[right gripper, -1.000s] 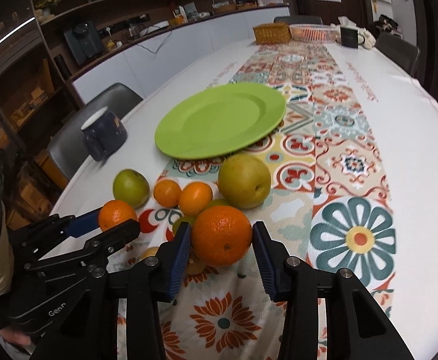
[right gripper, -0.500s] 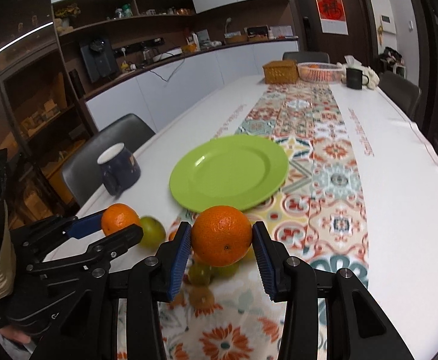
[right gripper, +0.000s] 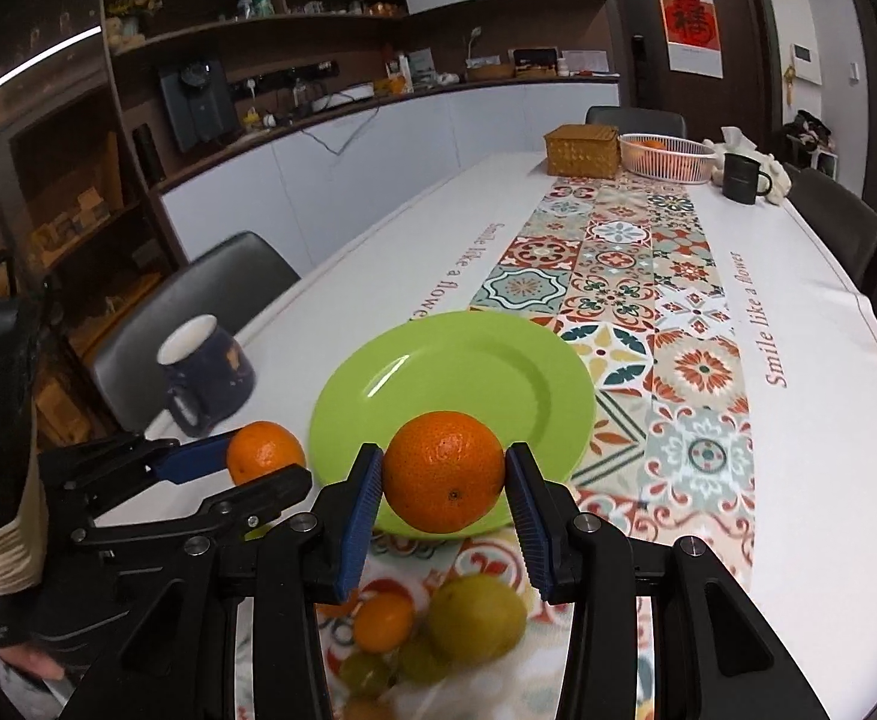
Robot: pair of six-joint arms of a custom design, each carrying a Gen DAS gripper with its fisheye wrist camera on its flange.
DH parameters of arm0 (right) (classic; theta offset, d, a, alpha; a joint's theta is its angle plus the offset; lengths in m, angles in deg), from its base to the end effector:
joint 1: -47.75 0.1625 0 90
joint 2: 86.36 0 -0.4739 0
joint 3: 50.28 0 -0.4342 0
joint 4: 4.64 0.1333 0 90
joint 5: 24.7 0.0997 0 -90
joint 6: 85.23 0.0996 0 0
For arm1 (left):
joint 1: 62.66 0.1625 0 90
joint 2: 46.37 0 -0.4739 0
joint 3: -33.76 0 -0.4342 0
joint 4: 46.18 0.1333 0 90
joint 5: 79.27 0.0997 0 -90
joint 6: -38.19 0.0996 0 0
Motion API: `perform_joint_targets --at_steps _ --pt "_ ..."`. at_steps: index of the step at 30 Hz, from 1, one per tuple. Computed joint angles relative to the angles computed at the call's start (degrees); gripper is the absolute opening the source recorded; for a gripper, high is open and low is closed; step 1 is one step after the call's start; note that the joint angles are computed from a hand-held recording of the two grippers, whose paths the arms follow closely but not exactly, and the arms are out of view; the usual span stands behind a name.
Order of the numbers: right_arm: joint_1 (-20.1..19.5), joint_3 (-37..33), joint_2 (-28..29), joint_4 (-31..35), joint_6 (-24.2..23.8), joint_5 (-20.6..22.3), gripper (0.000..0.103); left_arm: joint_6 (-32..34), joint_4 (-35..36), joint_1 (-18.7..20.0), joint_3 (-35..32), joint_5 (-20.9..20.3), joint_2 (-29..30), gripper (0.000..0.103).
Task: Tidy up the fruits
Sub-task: 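Carry the left mandarin onto the green plate while the right tool places its mandarin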
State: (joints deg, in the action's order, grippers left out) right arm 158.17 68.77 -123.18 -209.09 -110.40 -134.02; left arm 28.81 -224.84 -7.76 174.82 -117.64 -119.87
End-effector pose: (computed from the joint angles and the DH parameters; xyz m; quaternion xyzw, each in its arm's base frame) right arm 0.2938 -0.5015 -0.0101 0.3240 -0.8912 0.2666 0.1724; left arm -0.0660 -0.4616 0.1938 0.1192 0.8805 -0.3146 0.3339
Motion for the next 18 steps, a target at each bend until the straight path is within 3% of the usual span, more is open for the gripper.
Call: perform_joint_targets --at_steps 9,18 --pt "-2.2 -5.7 2.3 9.7 1.3 -0.8 0.043 1.4 4.8 4.8 -4.7 -1.7 3.2 0.041" --pt "-3.8 -7.9 4.1 13.2 1.8 -1.4 0.043 1.9 7.1 7.0 -7.0 -2.6 5.2 0.041"
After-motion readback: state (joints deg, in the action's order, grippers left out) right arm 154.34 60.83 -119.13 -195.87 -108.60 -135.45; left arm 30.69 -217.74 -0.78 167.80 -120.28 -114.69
